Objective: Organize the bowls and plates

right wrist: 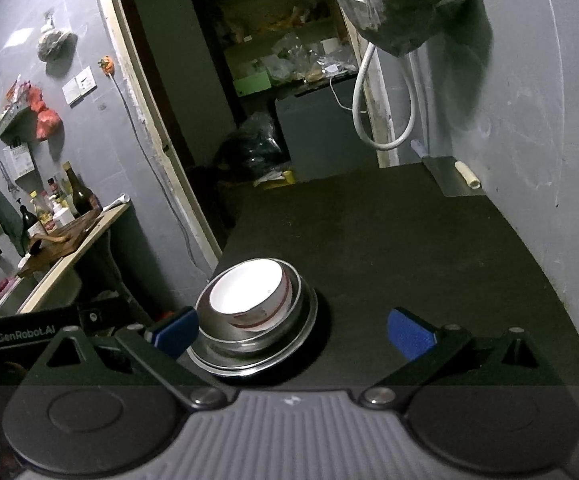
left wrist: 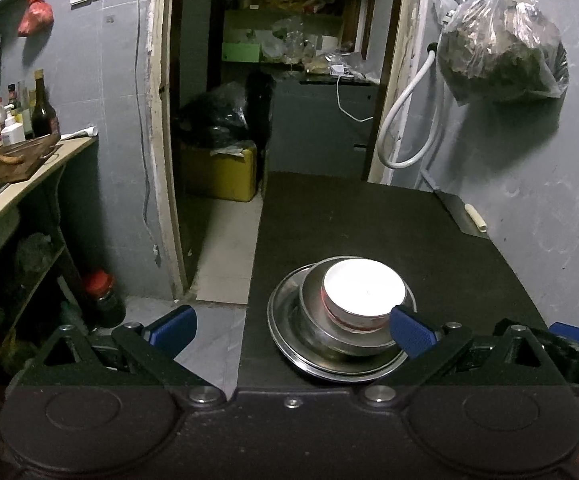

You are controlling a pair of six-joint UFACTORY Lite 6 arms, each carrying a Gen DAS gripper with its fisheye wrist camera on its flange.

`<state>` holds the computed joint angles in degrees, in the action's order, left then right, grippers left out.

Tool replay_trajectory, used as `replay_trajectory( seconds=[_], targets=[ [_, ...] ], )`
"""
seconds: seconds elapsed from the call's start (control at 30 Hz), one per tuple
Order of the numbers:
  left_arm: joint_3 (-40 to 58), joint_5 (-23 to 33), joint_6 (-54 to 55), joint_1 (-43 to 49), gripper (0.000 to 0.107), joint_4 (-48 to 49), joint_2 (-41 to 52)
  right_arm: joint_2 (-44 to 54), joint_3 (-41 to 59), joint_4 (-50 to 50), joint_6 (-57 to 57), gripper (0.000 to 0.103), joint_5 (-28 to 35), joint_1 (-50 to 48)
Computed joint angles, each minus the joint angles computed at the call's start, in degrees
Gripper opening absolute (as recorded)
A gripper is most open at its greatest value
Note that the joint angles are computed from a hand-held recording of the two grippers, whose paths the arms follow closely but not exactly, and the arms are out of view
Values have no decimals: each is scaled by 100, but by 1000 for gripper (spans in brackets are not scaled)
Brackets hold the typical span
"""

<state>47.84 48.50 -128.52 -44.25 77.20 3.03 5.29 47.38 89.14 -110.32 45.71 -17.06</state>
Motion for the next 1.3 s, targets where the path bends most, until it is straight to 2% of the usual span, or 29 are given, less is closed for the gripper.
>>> replay_trajectory(
  seconds=[0.17,0.33,0.57,0.73,0.87,1.07,1.3],
  targets=[
    [-441,57,-278,-105,102,224,-348,-516,-432,213,-101,103,-257,121],
    [-874,90,-498,-217,102,580,-729,-1200,-913,413,-96,103,-815,375],
    [-1613,118,-692,-391,102,901,-1488,-2669,-1959,687,32,103,-1321,662],
    [-2172,324,-714,-768,102,787,-2124,-3851,-2717,358,646,103,-1641,838],
    [-2579,732,-803,-1308,102,522,-2496,-4669,-3218,-28,1084,103,-1732,911],
    [-2984,1206,-782,-1910,102,112,-3032,-5738,-3633,-1024,2378,103,-1922,1129],
    [-3188,1553,-826,-2462,102,-216,-3184,-6610,-4060,-1699,3070,103,-1596,784]
  ],
)
